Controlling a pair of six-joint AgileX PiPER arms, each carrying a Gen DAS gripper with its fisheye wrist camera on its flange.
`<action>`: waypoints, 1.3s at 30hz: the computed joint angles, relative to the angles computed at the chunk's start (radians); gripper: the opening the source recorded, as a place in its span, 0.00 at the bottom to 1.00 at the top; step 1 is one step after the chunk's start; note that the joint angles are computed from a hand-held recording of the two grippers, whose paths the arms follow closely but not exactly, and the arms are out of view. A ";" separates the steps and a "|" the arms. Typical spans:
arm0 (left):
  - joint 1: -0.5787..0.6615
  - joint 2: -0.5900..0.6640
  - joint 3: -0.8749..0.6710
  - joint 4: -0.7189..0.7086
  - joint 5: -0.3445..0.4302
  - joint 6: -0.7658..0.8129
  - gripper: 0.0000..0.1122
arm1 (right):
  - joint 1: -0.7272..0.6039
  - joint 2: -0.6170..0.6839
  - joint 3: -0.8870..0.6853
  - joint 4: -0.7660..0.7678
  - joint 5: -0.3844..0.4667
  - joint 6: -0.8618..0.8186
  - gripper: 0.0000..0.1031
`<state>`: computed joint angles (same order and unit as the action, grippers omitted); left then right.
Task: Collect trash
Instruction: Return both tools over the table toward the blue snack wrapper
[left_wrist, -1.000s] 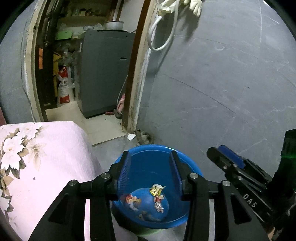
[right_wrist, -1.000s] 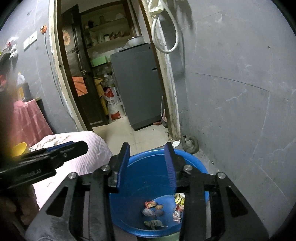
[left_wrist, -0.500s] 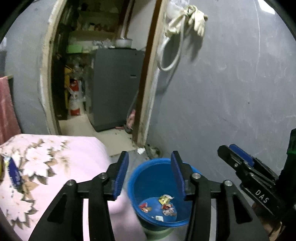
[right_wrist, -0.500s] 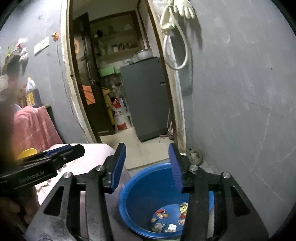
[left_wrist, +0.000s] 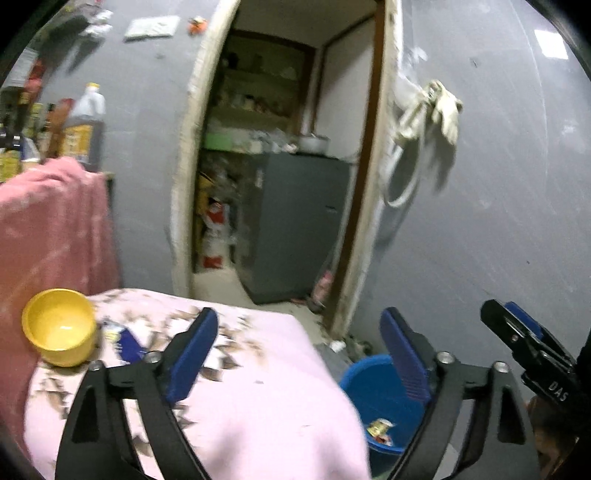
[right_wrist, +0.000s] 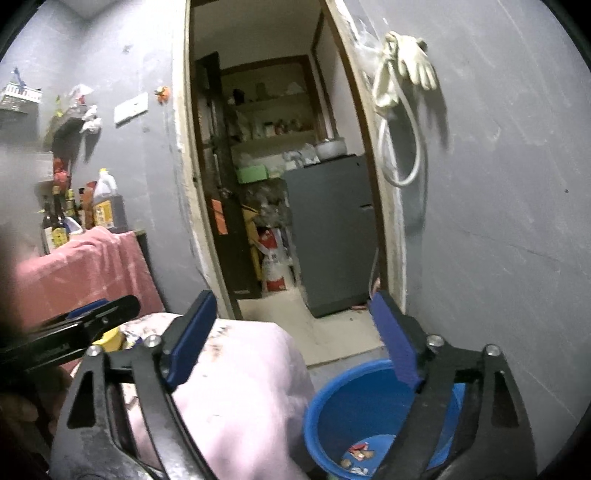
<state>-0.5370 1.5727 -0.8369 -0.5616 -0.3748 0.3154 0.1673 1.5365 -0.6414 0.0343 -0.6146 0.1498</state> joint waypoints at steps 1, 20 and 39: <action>0.007 -0.026 0.031 -0.012 -0.023 0.006 0.87 | 0.023 -0.004 0.002 0.029 -0.006 -0.022 1.00; 0.288 -0.250 0.382 0.128 -0.242 -0.109 0.90 | 0.379 0.103 -0.091 0.289 -0.137 -0.249 1.00; 0.506 0.066 0.283 0.358 -0.267 -0.268 0.90 | 0.384 0.473 -0.492 0.168 0.139 -0.270 1.00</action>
